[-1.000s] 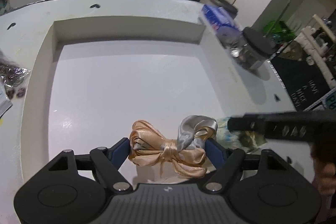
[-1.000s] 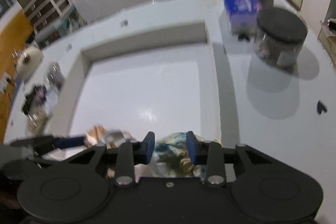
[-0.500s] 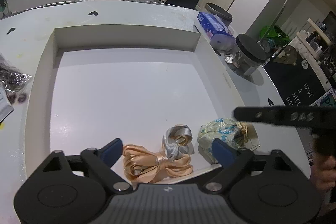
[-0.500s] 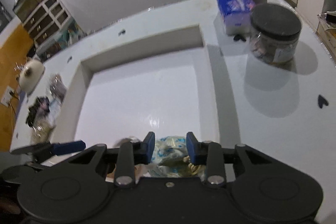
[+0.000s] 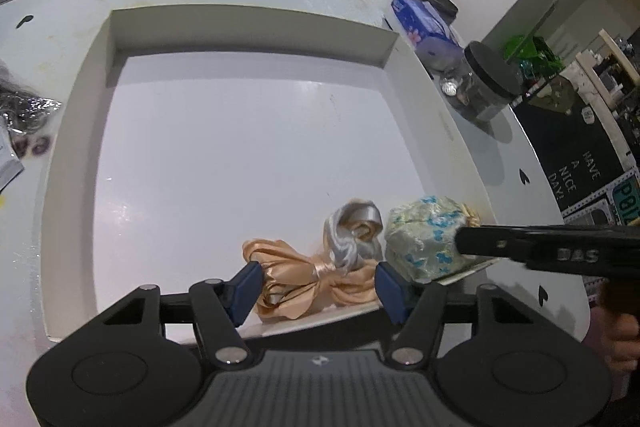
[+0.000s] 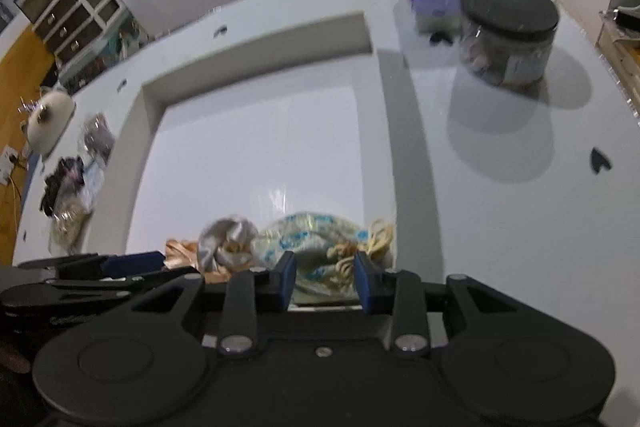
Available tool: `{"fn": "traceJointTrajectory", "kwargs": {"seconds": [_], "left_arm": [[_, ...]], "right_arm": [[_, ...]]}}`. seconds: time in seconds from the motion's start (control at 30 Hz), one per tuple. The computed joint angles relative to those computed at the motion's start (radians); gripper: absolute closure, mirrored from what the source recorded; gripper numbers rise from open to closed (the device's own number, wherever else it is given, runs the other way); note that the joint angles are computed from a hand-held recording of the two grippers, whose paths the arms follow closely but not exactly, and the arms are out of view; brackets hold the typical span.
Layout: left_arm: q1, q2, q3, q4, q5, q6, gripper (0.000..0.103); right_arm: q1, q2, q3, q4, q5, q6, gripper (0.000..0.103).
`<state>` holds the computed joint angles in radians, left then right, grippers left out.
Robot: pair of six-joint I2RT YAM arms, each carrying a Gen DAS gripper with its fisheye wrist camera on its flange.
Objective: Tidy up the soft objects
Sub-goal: 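Lower and release the bow with the left tool while the right tool releases the pouch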
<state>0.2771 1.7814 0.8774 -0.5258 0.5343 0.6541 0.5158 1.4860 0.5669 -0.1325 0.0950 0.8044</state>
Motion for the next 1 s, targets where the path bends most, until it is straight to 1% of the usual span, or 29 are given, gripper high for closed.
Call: {"fn": "traceJointTrajectory", "kwargs": {"seconds": [0.1,0.17,0.4,0.53,0.6,0.7,0.77,0.83,1.0], "left_arm": [[-0.006,-0.002,-0.006,-0.001,0.003,0.009,0.041],[-0.006,-0.008,-0.011,0.004,0.004,0.010,0.041],[0.016,-0.046,-0.026,0.019,0.012,0.005,0.039],[0.027,-0.082,-0.044,0.026,0.016,0.014,0.033],[0.033,-0.101,-0.052,0.027,0.021,0.020,0.032],[0.044,-0.132,-0.066,0.026,0.027,0.031,0.024],[0.053,-0.156,-0.077,0.026,0.029,0.037,0.015],[0.063,-0.182,-0.089,0.023,0.030,0.044,0.012],[0.097,-0.234,-0.115,0.009,0.038,0.071,0.002]], "right_arm": [[0.004,0.037,0.000,0.041,-0.010,-0.011,0.070],[0.009,0.041,0.005,0.043,-0.007,-0.015,0.070],[0.049,-0.064,-0.011,-0.036,0.086,0.025,0.069],[0.089,-0.131,-0.011,-0.104,0.154,0.041,0.068],[0.113,-0.156,-0.011,-0.131,0.188,0.050,0.064],[0.153,-0.179,-0.005,-0.173,0.238,0.068,0.055],[0.180,-0.188,-0.002,-0.199,0.271,0.087,0.046],[0.207,-0.202,0.001,-0.228,0.302,0.106,0.042],[0.268,-0.236,-0.005,-0.280,0.359,0.152,0.028]]}}
